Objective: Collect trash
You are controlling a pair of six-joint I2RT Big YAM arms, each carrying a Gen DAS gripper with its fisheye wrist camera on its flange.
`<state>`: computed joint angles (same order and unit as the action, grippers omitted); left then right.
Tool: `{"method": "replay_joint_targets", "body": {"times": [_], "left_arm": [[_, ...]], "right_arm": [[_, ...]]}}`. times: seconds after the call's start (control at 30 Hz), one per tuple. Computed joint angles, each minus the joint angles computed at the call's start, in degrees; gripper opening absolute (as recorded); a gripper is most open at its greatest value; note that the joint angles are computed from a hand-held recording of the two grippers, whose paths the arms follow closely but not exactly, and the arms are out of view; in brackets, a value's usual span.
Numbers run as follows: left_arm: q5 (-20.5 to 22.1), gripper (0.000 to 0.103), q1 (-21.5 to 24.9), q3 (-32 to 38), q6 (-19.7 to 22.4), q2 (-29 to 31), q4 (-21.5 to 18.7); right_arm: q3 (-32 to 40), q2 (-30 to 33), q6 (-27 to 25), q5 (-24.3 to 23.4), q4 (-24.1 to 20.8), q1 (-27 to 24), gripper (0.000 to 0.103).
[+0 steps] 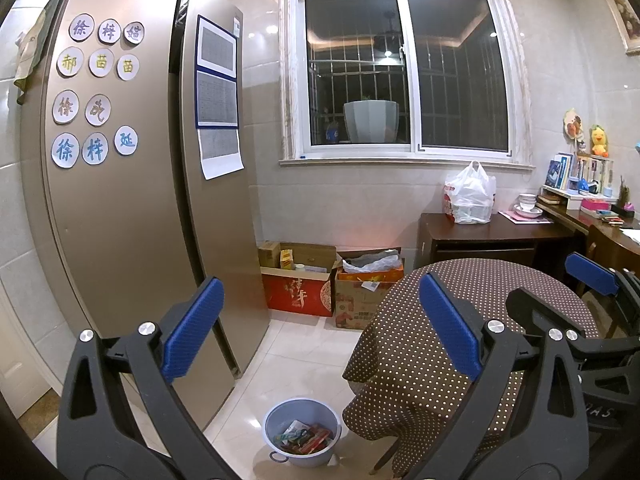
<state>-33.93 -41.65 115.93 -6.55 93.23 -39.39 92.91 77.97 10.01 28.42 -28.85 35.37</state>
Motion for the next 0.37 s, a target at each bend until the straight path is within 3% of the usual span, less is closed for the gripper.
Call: {"method": "replay_joint_targets", "body": {"times": [0.17, 0.37], "left_arm": [[0.62, 0.096, 0.46, -1.35, -0.24, -0.21, 0.28], [-0.13, 0.096, 0.56, 1.68, -2.08, 2.13, -4.39]], "right_arm": [[-0.05, 0.34, 0.45, -0.44, -0.32, -0.42, 0.094], [1.0, 1.57, 2.06, -2.21, -2.9, -1.96, 0.094]]}}
